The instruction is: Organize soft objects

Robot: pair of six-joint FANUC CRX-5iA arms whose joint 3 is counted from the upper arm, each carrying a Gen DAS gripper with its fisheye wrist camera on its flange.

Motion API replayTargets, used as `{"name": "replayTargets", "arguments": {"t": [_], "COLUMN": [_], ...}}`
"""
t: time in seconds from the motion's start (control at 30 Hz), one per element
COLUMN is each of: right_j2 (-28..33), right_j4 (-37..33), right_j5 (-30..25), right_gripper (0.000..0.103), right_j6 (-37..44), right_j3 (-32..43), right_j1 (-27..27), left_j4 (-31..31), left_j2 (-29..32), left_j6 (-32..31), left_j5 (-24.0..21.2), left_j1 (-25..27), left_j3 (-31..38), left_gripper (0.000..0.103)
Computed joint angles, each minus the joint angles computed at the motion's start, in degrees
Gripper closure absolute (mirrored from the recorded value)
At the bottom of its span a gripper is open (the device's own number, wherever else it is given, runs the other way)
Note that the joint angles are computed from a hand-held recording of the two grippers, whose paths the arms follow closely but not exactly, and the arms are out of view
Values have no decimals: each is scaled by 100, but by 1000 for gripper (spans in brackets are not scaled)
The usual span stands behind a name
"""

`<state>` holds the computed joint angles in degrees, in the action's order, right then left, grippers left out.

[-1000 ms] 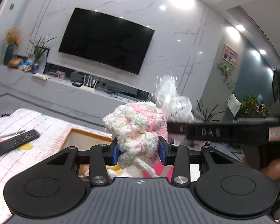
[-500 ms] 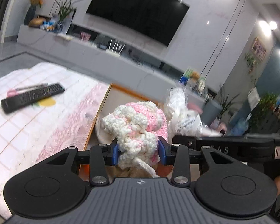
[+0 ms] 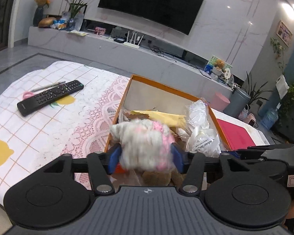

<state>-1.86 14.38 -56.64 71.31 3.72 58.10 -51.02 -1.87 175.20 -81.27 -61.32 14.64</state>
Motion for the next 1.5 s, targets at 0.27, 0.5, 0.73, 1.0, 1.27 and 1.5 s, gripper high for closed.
{"name": "replayTargets", "arguments": {"t": [0.27,0.5,0.73,1.0,1.27,1.5], "right_j2": [-208,-645,-1460,-2219,-2676,-2711], "right_j4": [219,611,1966,2807,2561,2947], "right_j5": [-38,320,1103,1480,2034,2200], "right_gripper": [55,19,6,5,5,5], "right_j6": [-278,-805,-1936,-2986,-3203,-3403], "right_j3": [-219,-697,-1865,-2836,-3365,-3568], "right_j1": [44,176,426,406,67,41], "left_j4": [-191,-568,-691,-816,-1118,-1270], "left_j2": [51,361,537,890,1413,1503], "left_j6": [-300,-599,-832,-1113,-970,-856], "left_j5": [36,-293,-252,-398,-1091,-1249], "left_j1": [-91,-380,-538,-746,-976,-1042], "left_j3": [107,523,784,1120,1633,1703], "left_gripper": [32,37,37,30,14,12]}}
